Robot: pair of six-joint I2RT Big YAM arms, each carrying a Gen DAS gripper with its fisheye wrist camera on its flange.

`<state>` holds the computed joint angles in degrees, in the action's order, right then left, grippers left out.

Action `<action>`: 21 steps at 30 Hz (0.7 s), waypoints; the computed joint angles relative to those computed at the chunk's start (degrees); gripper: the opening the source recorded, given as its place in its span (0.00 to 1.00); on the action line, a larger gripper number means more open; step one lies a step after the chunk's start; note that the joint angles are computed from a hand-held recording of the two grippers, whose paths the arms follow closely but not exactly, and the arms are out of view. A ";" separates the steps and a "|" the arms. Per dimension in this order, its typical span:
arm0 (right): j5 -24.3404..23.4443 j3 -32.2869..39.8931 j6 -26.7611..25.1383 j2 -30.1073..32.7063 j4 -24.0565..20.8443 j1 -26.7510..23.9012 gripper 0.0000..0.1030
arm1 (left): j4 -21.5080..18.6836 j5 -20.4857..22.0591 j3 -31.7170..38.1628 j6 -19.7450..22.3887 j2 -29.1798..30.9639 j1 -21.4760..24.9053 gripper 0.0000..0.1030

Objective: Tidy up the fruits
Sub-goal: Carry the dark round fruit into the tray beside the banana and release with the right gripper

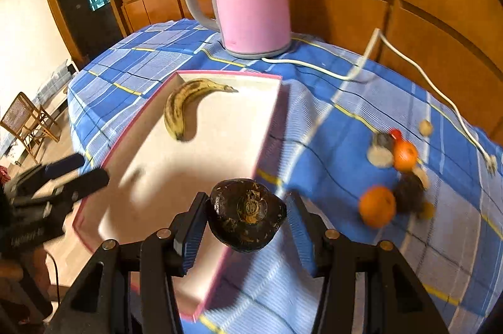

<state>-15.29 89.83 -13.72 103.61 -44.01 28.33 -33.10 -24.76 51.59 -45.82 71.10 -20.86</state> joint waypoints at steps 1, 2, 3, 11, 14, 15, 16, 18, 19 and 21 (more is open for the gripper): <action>-0.12 2.30 0.25 1.64 -1.05 0.51 0.50 | 0.02 -0.02 -0.03 -0.07 -0.01 0.06 0.74; -0.12 4.22 0.68 3.01 -1.73 0.95 0.50 | 0.20 -0.12 -0.20 -0.22 -0.14 0.12 0.74; -0.15 5.95 0.94 4.21 -2.38 1.36 0.50 | 0.38 -0.13 -0.32 -0.13 -0.22 0.18 0.74; 4.99 21.77 2.37 15.27 -7.21 4.39 0.50 | 0.75 0.44 -0.41 0.66 0.21 0.19 0.74; 7.65 23.95 3.03 17.44 -6.66 4.59 0.51 | 0.74 0.48 -0.40 0.55 0.33 0.15 0.74; 8.22 23.96 3.32 17.64 -5.98 4.52 0.54 | 0.76 0.51 -0.42 0.59 0.32 0.16 0.74; 8.26 23.96 3.72 17.77 -5.55 4.33 0.62 | 0.77 0.54 -0.39 0.61 0.36 0.16 0.74; 7.24 23.24 4.49 17.36 -4.70 3.82 0.70 | 0.64 0.64 -0.23 0.55 0.51 0.14 0.74; 6.68 22.61 5.09 16.88 -4.27 3.53 0.70 | 0.62 0.62 -0.18 0.59 0.51 0.11 0.74; 6.29 20.57 5.76 15.39 -2.87 3.21 0.70 | 0.42 0.30 0.04 0.78 0.64 0.00 0.74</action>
